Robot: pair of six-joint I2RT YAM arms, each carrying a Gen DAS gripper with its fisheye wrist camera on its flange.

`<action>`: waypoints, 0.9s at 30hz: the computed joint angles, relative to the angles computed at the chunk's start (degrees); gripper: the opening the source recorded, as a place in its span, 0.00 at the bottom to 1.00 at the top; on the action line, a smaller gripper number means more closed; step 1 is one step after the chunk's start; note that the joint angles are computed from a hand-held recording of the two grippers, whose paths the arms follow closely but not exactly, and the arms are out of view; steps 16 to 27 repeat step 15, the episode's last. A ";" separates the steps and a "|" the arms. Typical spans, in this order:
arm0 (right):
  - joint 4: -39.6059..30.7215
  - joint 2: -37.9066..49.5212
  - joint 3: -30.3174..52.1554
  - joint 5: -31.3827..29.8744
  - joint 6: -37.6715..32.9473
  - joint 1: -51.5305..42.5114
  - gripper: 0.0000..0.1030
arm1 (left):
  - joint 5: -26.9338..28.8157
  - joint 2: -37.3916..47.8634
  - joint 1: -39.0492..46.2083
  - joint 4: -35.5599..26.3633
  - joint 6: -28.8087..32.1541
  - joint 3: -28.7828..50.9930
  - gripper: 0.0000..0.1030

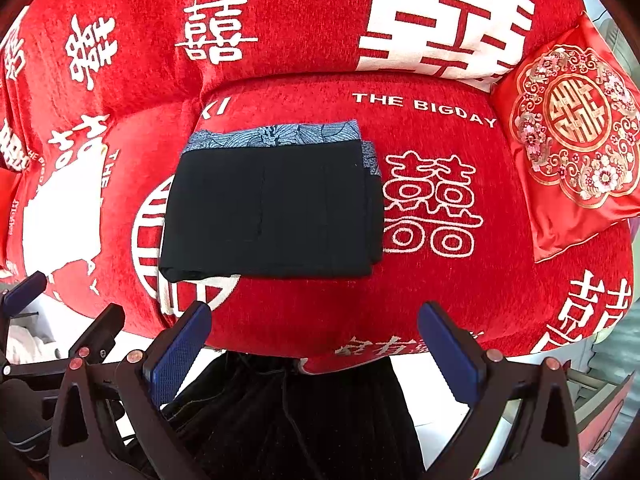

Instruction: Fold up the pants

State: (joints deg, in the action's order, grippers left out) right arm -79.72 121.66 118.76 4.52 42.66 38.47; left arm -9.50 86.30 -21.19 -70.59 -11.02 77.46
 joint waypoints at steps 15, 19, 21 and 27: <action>-0.07 -0.17 0.04 0.29 0.15 0.00 1.00 | 1.23 -1.21 0.08 1.48 1.06 -0.65 1.00; -0.07 -0.17 0.04 0.29 0.15 0.00 1.00 | 1.23 -1.21 0.08 1.48 1.06 -0.65 1.00; -0.07 -0.17 0.04 0.29 0.15 0.00 1.00 | 1.23 -1.21 0.08 1.48 1.06 -0.65 1.00; -0.07 -0.17 0.04 0.29 0.15 0.00 1.00 | 1.23 -1.21 0.08 1.48 1.06 -0.65 1.00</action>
